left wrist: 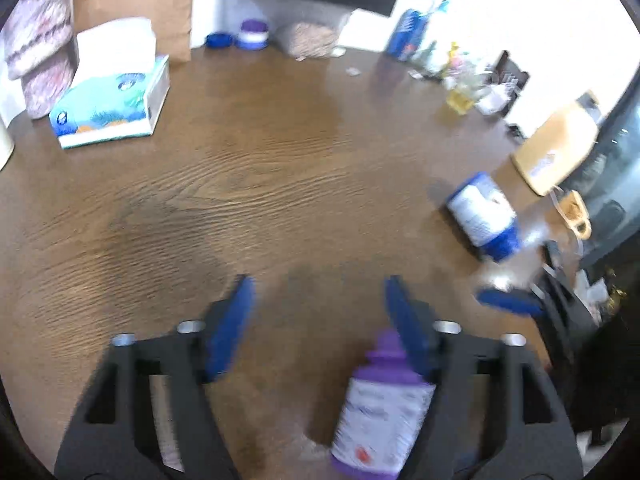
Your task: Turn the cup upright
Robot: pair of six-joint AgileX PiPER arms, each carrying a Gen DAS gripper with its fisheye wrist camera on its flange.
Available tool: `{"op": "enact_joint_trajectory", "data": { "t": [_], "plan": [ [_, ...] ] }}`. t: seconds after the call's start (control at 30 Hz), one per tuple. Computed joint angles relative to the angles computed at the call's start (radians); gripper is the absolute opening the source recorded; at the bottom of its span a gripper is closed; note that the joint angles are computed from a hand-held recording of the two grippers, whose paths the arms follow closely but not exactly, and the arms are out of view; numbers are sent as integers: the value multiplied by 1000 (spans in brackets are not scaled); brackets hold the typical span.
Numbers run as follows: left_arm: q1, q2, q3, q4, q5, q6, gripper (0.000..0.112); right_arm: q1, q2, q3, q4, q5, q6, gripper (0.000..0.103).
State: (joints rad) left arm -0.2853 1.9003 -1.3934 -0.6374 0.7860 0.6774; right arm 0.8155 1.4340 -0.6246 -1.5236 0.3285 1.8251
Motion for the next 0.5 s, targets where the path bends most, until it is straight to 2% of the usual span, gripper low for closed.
{"op": "enact_joint_trajectory", "data": {
  "t": [0.03, 0.17, 0.2, 0.23, 0.27, 0.33, 0.43, 0.5],
  "plan": [
    [13, -32, 49, -23, 6, 46, 67, -17, 0, 5, -1, -8, 15, 103],
    [3, -60, 97, -21, 46, 63, 69, -89, 3, 21, -8, -55, 57, 103],
    [3, -64, 100, -29, 66, 82, 71, -94, 5, 22, -8, -56, 63, 103],
    [-3, -71, 109, -35, 79, 99, 80, -99, 5, 16, 24, -53, 28, 103],
    [-6, -75, 113, -37, 89, 113, 91, -84, -2, 18, 58, -28, -1, 103],
    [-11, -89, 136, -35, 114, 145, 100, -49, -29, 27, 102, 20, -36, 103],
    [-29, -83, 156, -18, 119, 136, 103, 27, -88, 65, 207, 104, -122, 103],
    [-79, -68, 149, 105, 75, 27, 103, 116, -110, 96, 250, 218, -123, 103]
  ]
}}
